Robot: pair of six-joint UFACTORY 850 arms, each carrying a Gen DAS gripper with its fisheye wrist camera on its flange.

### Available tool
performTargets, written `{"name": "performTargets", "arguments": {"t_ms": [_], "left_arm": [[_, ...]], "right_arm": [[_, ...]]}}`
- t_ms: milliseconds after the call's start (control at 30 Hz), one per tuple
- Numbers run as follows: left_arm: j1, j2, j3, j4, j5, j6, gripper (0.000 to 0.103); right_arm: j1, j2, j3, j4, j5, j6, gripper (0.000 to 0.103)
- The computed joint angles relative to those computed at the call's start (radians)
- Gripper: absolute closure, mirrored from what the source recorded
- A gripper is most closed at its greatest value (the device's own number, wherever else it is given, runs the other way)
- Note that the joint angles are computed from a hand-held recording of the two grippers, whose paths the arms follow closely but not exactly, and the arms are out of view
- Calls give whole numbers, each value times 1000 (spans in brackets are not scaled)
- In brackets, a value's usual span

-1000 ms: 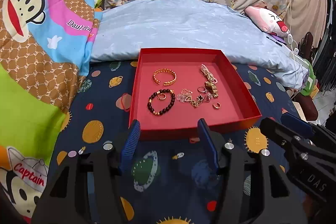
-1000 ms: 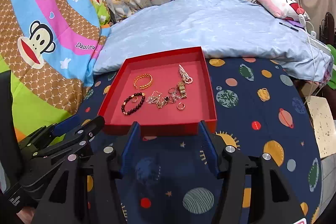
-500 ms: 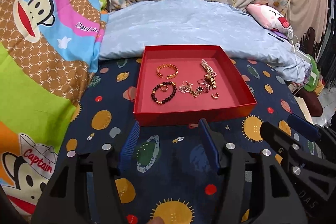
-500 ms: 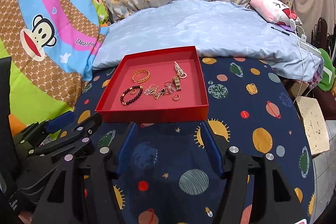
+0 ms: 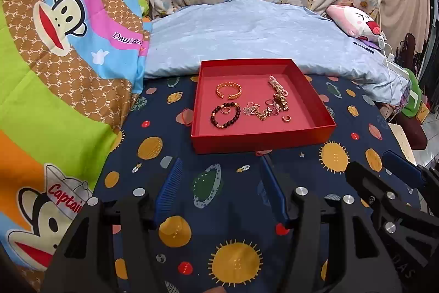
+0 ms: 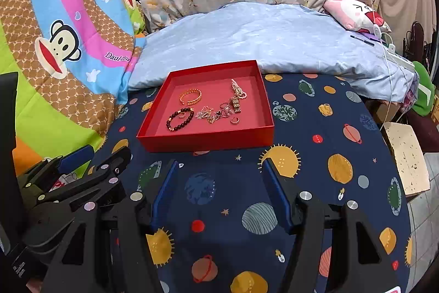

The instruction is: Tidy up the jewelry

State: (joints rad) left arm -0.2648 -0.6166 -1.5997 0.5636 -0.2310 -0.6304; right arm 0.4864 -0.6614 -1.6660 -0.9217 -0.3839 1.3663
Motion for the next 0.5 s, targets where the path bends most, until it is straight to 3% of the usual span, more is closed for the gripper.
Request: {"name": "performTargets", "arguments": {"t_ms": [500], "left_arm": [[0, 75, 92, 108, 9, -101, 46]], "right_arm": [[31, 60, 78, -98, -16, 119, 39]]}}
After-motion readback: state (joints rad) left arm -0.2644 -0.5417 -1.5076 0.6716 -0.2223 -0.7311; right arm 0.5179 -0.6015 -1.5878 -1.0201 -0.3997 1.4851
